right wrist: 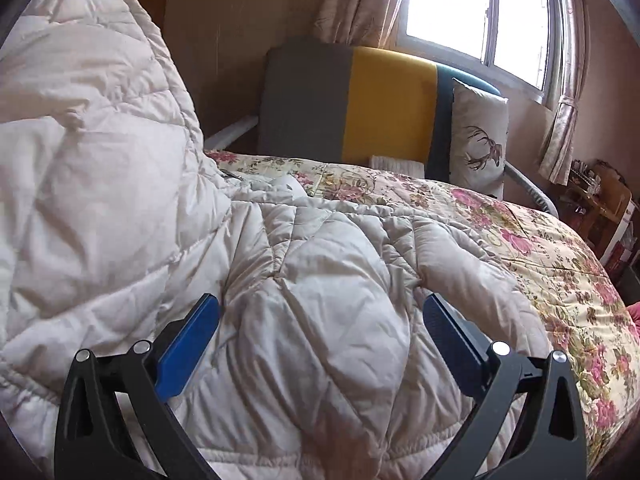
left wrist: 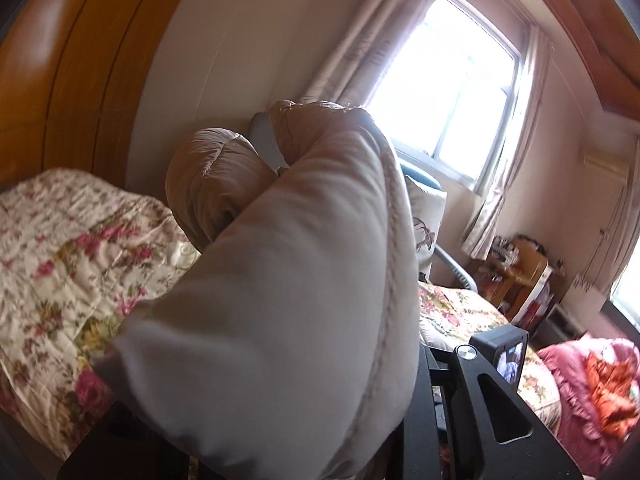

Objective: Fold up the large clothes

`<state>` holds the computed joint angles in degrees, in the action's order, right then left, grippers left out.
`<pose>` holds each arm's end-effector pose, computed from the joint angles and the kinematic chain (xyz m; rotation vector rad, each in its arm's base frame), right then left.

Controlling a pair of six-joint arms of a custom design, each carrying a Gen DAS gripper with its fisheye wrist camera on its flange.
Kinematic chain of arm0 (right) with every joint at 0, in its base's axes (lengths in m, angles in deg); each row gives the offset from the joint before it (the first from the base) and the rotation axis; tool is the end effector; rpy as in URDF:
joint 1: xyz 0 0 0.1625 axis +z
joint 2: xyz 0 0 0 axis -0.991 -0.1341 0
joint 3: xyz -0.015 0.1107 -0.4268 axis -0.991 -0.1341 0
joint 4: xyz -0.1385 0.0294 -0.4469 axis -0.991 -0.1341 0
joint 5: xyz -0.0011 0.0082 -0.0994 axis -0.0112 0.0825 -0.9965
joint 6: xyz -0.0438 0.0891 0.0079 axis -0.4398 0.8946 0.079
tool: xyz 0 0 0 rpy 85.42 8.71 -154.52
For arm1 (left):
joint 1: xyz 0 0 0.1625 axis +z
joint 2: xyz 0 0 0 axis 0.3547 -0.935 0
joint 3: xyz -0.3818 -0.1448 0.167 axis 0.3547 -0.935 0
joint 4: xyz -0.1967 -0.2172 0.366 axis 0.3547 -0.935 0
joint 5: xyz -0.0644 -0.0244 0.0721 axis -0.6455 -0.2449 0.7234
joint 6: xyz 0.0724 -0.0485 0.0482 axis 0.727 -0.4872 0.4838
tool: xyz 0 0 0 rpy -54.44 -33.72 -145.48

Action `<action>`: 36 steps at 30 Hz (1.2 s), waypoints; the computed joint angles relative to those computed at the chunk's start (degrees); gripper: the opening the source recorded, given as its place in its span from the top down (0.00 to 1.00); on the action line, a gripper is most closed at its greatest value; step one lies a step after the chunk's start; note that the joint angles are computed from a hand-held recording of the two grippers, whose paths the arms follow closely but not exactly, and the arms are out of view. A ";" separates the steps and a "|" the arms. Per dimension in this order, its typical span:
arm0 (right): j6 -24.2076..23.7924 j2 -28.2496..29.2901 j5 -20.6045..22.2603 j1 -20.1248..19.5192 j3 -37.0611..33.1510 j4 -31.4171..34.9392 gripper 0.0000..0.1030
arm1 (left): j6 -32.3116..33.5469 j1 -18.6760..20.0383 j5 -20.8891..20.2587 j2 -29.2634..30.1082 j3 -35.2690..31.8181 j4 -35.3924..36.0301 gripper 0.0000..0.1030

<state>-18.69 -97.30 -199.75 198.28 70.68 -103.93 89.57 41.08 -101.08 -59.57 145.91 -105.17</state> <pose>0.4053 -0.6678 -0.0348 0.7120 -2.2262 0.9665 -0.0993 -0.5843 0.4177 0.4491 2.2706 -1.5169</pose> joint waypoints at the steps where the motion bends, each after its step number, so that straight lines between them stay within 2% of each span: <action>1: 0.75 0.56 0.30 0.01 -0.38 2.77 0.02 | 0.72 -0.37 0.05 0.39 0.01 -0.36 0.76; 2: 0.17 1.74 -0.18 0.00 -1.25 3.14 0.02 | 1.03 -0.58 0.10 0.54 0.14 -0.43 0.76; 4: -4.27 4.38 -1.11 0.34 -2.59 -1.56 0.02 | 0.90 -1.15 0.72 1.07 -0.14 1.92 0.76; 5: -5.04 4.86 -1.56 0.49 -2.94 -2.05 0.02 | 1.45 -1.19 1.06 1.54 -0.33 2.17 0.76; 11: -1.66 0.49 -0.11 0.32 1.17 1.23 0.02 | 7.09 -3.18 4.14 3.55 -0.08 -0.20 0.76; 14: -2.27 -2.65 0.38 0.32 5.64 -4.10 0.02 | 8.42 -4.61 5.98 4.13 0.43 -1.09 0.76; 17: -1.47 -5.91 -2.05 -0.04 9.59 -8.72 0.02 | 10.96 -5.66 7.74 5.53 0.38 -2.12 0.76; 21: 4.16 -10.13 -7.61 -1.82 13.21 -8.19 0.02 | 14.33 -6.79 9.48 7.64 0.18 -3.32 0.76; 23: 8.71 -12.35 -8.54 -3.24 15.39 -7.56 0.02 | 16.52 -7.05 10.04 9.21 -0.43 -3.64 0.73; 25: 14.61 -15.40 -6.93 -4.74 18.10 -4.41 0.02 | 18.43 -7.41 11.22 11.11 -1.23 -3.85 0.71; 28: 20.54 -19.14 -3.10 -6.21 22.05 -3.19 0.02 | 20.49 -8.01 12.00 13.78 -2.07 -3.75 0.71; 31: 22.73 -21.11 -0.74 -6.88 23.91 -3.24 0.02 | 23.18 -8.11 11.17 16.16 -2.38 -4.82 0.70; 36: 25.01 -23.44 -0.81 -7.60 25.53 -4.82 0.02 | 26.59 -7.86 10.81 20.46 -2.76 -6.09 0.67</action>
